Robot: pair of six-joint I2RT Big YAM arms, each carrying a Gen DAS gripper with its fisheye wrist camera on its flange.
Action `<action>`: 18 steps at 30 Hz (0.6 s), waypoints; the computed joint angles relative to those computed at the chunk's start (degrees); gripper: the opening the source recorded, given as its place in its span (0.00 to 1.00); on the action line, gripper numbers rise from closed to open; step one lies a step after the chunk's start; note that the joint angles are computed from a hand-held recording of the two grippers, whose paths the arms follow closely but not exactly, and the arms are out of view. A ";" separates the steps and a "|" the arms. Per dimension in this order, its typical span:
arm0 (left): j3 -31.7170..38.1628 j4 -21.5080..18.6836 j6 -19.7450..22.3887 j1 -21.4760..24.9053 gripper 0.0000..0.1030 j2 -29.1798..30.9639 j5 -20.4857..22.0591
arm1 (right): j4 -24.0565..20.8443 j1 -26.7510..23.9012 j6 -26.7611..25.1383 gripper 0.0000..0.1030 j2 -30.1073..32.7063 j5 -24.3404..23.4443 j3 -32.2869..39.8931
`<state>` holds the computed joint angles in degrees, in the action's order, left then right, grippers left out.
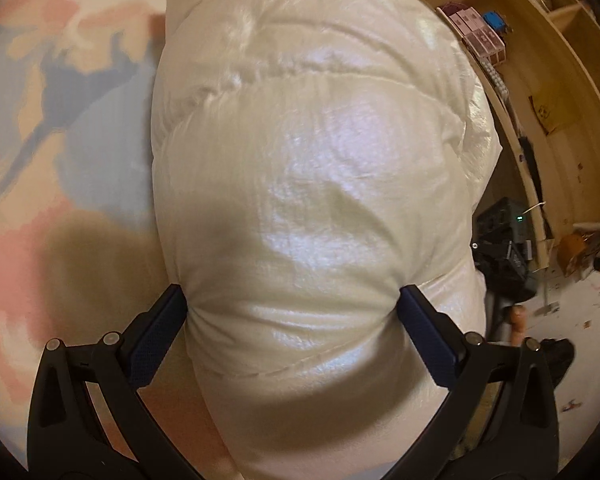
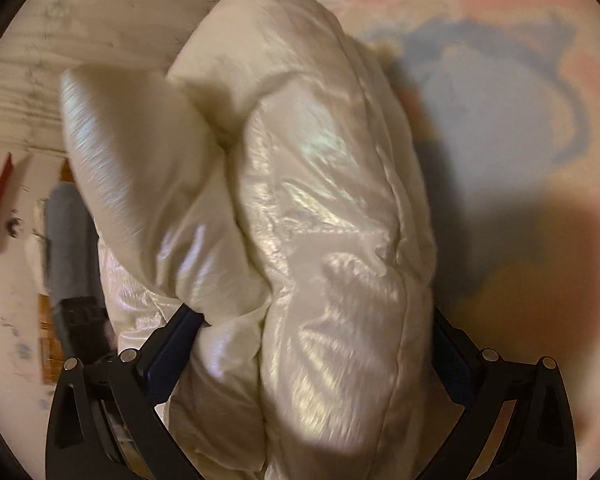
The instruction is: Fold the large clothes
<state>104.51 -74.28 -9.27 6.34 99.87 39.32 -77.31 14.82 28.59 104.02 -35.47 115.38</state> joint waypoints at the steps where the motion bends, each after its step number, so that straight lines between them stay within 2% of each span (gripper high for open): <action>1: 0.22 -0.57 0.10 0.22 1.00 0.38 0.81 | 1.07 -0.27 0.37 1.00 -0.24 -1.71 -0.76; 4: 0.82 -1.13 0.30 0.34 1.00 1.45 1.78 | 4.04 -0.80 1.81 1.00 -1.11 -5.20 -2.61; 8: 1.07 -0.24 -1.02 0.32 1.00 2.53 2.86 | 5.44 -1.16 2.76 1.00 -2.17 -7.22 -3.30; 11: -0.10 2.45 -2.96 0.35 1.00 2.67 3.49 | 5.49 -1.30 3.13 1.00 -3.06 -7.10 -2.87; 13: 0.73 3.52 -3.90 0.22 1.00 3.52 3.32 | 6.03 -0.99 3.47 0.95 -3.97 -6.19 -2.75; 15: -0.16 4.87 -3.86 -0.26 0.99 2.57 2.22 | 5.95 -0.94 2.65 0.81 -5.17 -5.73 -2.16; 16: -0.63 5.51 -3.44 -0.61 0.96 1.77 1.22 | 5.62 -0.93 1.98 0.77 -5.80 -5.47 -1.63; 18: -1.06 7.11 -1.32 -1.53 0.92 0.13 -2.10 | 4.60 -0.71 0.27 0.66 -7.13 -4.39 -0.92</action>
